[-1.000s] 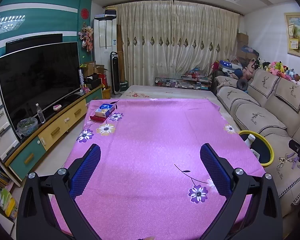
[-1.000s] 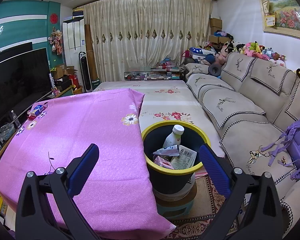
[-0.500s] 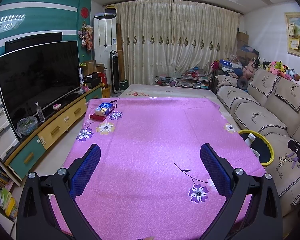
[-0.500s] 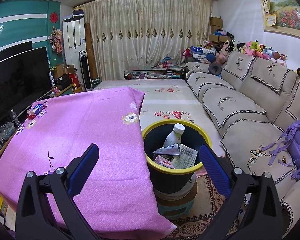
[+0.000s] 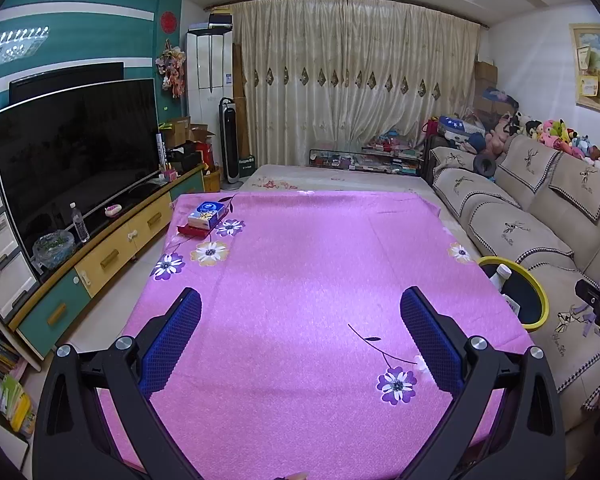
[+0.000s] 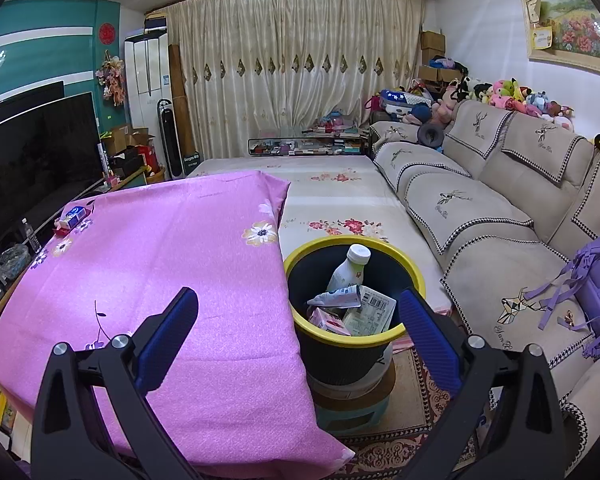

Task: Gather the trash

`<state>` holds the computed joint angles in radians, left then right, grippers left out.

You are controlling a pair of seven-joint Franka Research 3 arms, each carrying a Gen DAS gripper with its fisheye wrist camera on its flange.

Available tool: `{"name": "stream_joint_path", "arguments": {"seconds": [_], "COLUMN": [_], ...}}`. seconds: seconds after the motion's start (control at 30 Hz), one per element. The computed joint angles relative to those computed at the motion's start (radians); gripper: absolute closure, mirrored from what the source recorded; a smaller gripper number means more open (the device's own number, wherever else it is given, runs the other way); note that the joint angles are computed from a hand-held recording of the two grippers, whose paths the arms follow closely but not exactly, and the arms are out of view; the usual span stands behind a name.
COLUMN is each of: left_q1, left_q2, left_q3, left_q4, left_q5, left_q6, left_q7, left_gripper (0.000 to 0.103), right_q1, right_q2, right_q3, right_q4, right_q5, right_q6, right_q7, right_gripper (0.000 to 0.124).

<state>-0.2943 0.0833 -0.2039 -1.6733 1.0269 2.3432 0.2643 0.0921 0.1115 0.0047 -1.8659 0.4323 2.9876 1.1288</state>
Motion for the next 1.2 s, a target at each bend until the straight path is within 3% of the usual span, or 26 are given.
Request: {"name": "stream_joint_path", "arguments": {"seconds": [0.77, 1.07, 1.2], "left_q1": [0.014, 0.027, 0.047], "left_q2": [0.009, 0.006, 0.043], "left_q3": [0.007, 0.015, 0.023], "left_q4": [0.002, -0.016, 0.023], "left_q5": [-0.058, -0.051, -0.162], "left_q6": [0.031, 0.086, 0.087], "left_q7": [0.037, 0.014, 0.112], "left_gripper": [0.005, 0.005, 0.005], "right_q1": [0.002, -0.001, -0.004], "right_q2": [0.004, 0.001, 0.019], "right_q3": [-0.001, 0.002, 0.006], "right_q4": [-0.002, -0.010, 0.024], "right_q5": [-0.007, 0.016, 0.021], "right_q6": [-0.006, -0.017, -0.051], "right_q7": [0.005, -0.010, -0.020], "right_gripper": [0.028, 0.028, 0.028]}}
